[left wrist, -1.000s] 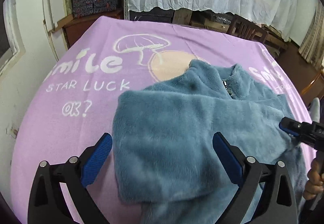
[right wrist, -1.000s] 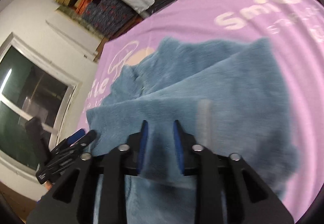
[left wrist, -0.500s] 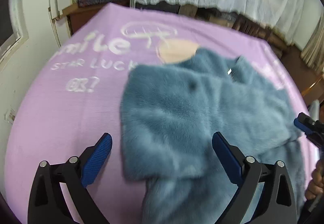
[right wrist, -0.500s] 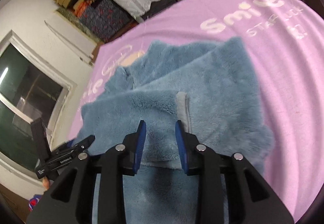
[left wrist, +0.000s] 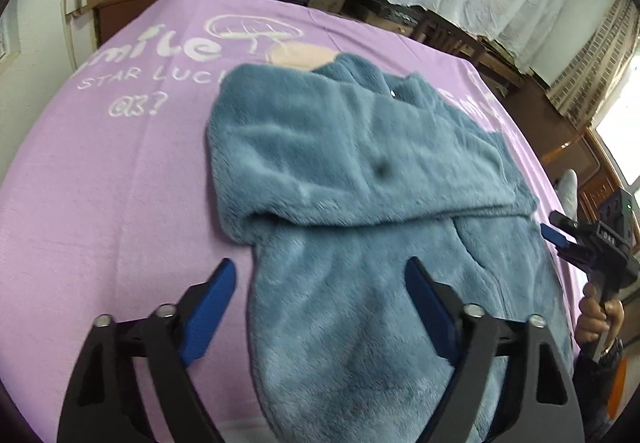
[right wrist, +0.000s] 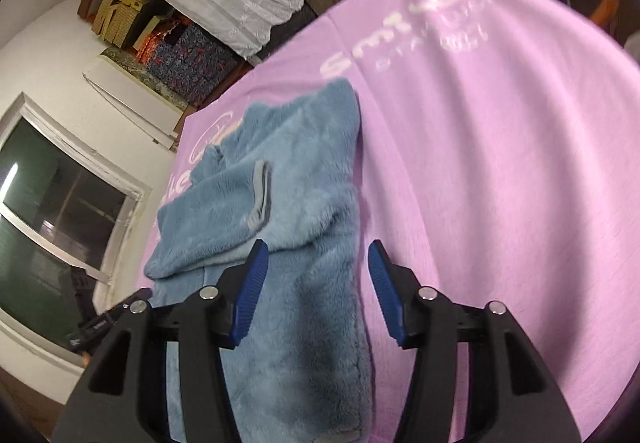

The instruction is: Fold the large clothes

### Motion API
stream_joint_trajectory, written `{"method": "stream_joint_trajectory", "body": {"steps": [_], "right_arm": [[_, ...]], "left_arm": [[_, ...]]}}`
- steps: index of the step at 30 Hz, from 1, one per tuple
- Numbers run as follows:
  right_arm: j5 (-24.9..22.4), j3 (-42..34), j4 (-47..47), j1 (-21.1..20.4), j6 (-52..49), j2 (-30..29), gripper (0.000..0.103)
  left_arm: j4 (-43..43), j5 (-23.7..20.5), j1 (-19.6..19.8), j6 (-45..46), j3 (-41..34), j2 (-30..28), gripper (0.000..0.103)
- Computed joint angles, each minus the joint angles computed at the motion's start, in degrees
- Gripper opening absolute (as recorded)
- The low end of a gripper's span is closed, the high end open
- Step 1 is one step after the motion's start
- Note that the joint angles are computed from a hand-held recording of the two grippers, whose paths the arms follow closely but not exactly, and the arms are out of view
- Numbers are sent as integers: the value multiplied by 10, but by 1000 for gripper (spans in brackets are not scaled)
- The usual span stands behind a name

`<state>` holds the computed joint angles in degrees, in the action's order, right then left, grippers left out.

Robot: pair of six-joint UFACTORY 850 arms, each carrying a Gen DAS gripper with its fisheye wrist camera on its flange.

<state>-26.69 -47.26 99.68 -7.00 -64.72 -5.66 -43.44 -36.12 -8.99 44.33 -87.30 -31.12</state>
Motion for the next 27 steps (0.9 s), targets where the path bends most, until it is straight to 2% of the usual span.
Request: {"method": "stream_joint_trajectory", "body": {"steps": [2, 5, 7, 11, 20, 22, 25, 27], "right_arm": [[-24, -2, 1, -3, 1, -7, 52], [-50, -10, -25, -4, 27, -20, 52], [-39, -8, -36, 2, 34, -16, 52], [-51, 22, -26, -3, 15, 20, 52], [-68, 121, -152, -9, 102, 153, 52], [-67, 132, -162, -3, 117, 166, 52], [-58, 155, -175, 10, 132, 186, 52], [-63, 172, -154, 13, 115, 198, 52]], "left_arm": [[10, -10, -1, -7, -6, -7, 63], [29, 2, -5, -22, -4, -6, 56], [21, -8, 0, -22, -2, -3, 56], [-18, -46, 21, 14, 32, 22, 69], [-47, -99, 40, 101, 164, 119, 69], [-56, -94, 35, 120, 190, 138, 69], [-54, -61, 20, 129, 214, 157, 69], [-56, -59, 17, 127, 217, 159, 69]]}}
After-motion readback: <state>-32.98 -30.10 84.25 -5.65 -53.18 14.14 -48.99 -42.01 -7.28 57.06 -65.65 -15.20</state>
